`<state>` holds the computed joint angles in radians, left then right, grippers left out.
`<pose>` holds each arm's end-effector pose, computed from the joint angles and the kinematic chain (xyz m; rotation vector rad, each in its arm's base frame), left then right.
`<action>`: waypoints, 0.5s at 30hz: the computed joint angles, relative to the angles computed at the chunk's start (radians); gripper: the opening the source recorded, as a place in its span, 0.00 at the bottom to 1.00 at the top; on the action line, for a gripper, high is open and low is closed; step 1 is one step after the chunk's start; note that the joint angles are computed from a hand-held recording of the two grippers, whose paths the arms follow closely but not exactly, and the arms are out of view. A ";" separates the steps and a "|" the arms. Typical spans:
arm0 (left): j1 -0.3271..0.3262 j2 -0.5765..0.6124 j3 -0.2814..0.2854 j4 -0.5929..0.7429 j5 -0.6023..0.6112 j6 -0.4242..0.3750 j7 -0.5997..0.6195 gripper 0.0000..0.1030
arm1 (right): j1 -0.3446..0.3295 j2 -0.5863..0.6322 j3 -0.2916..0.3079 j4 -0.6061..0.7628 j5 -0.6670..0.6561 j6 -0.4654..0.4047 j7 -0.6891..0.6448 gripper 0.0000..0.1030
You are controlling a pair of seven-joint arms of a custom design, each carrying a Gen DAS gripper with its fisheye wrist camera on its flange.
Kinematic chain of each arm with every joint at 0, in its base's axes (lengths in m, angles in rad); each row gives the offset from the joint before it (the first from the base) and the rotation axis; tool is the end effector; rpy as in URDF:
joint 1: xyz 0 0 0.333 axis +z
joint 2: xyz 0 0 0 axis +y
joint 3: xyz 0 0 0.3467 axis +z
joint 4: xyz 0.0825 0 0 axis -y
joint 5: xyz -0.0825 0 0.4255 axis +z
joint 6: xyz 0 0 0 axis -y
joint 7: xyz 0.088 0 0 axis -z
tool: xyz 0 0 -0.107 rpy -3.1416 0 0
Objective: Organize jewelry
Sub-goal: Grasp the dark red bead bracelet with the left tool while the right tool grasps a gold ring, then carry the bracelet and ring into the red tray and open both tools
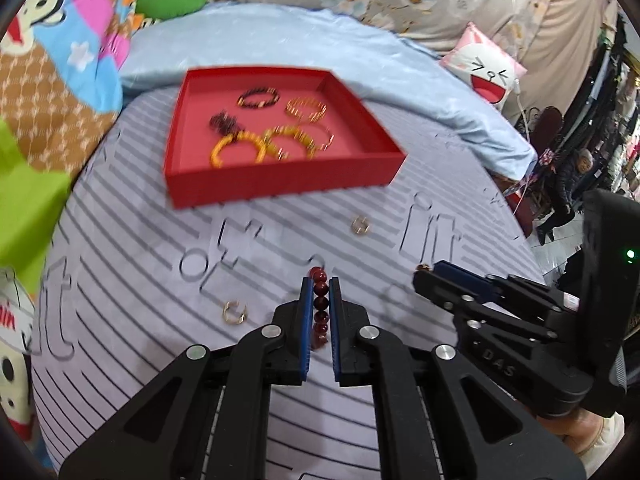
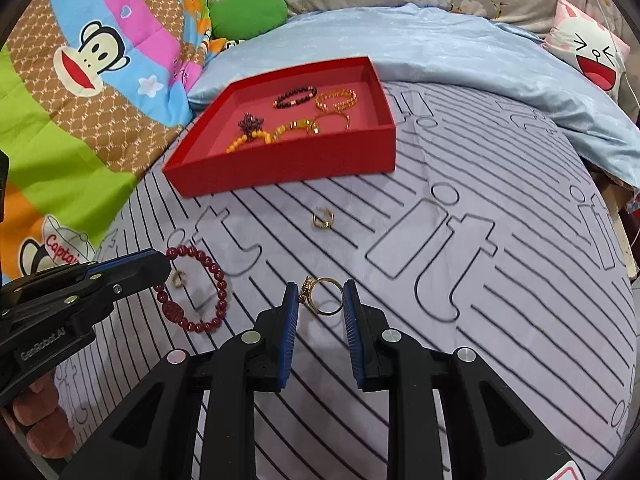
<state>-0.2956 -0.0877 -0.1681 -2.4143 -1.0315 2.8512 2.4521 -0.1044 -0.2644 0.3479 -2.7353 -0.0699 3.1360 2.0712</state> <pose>0.4944 -0.1962 0.3863 -1.5518 2.3990 -1.0210 0.4395 0.1136 0.3696 -1.6479 1.9514 -0.4802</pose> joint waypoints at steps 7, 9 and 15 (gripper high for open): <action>0.000 0.019 -0.003 0.086 -0.024 0.008 0.054 0.07 | -0.097 0.032 0.050 0.087 -0.073 0.008 0.010 0.21; 0.004 0.037 -0.009 0.121 -0.031 0.014 0.064 0.07 | -0.119 0.052 0.058 0.118 -0.101 0.009 0.020 0.21; 0.039 0.114 -0.043 0.231 -0.011 0.036 0.064 0.07 | -0.108 0.138 0.009 0.225 -0.181 0.011 0.048 0.21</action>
